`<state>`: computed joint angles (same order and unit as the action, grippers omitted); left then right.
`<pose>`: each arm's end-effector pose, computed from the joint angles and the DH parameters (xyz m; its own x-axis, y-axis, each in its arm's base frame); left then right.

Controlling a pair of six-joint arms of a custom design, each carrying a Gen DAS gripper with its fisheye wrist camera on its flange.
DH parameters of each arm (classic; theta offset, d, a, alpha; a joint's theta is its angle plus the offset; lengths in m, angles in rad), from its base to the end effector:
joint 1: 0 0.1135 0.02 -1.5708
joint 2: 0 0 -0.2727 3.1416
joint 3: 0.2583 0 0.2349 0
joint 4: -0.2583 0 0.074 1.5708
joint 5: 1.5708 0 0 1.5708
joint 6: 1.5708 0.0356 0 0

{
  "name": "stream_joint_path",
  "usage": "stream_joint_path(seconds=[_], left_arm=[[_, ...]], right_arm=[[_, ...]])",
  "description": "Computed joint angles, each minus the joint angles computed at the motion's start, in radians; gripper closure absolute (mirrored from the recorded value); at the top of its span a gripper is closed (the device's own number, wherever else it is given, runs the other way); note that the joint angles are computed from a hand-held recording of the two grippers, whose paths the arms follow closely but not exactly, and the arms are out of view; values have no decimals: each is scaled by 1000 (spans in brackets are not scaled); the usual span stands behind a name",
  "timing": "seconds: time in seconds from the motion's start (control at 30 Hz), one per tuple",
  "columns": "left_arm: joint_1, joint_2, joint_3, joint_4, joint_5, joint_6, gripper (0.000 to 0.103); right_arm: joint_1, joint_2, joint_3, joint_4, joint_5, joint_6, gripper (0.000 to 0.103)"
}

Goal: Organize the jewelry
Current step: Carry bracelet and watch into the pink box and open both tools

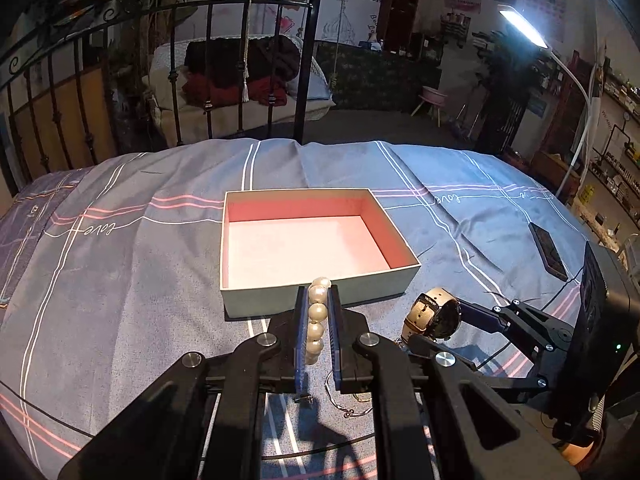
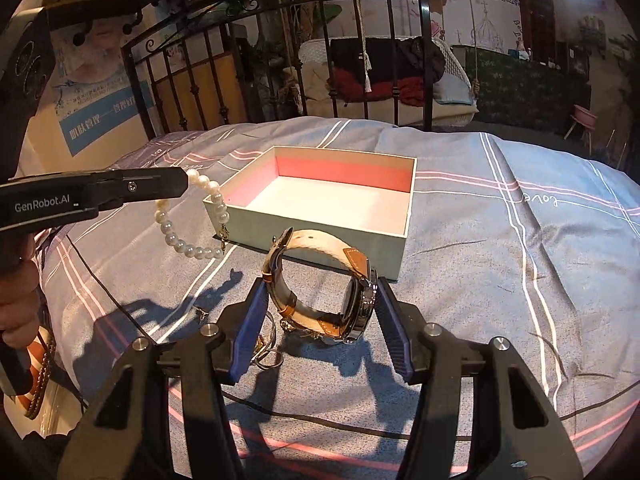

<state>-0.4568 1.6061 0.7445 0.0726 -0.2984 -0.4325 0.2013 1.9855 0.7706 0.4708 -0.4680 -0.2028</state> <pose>0.2731 -0.1226 0.1761 -0.6770 -0.1136 -0.7271 -0.0529 0.9930 -0.1059 0.3329 0.0843 0.0995 -0.5486 -0.2954 -0.7822 -0.6269 0.7643 0.1511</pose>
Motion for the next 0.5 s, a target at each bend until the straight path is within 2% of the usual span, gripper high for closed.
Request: stream_joint_path(seconds=[0.3,0.5], left_arm=[[58,57,106,2,29,44,94],[119,158,233,-25,46,76,94]], right_arm=[[13,13,154,-70,22,16,48],[41,110,380,-199,54,30,48]])
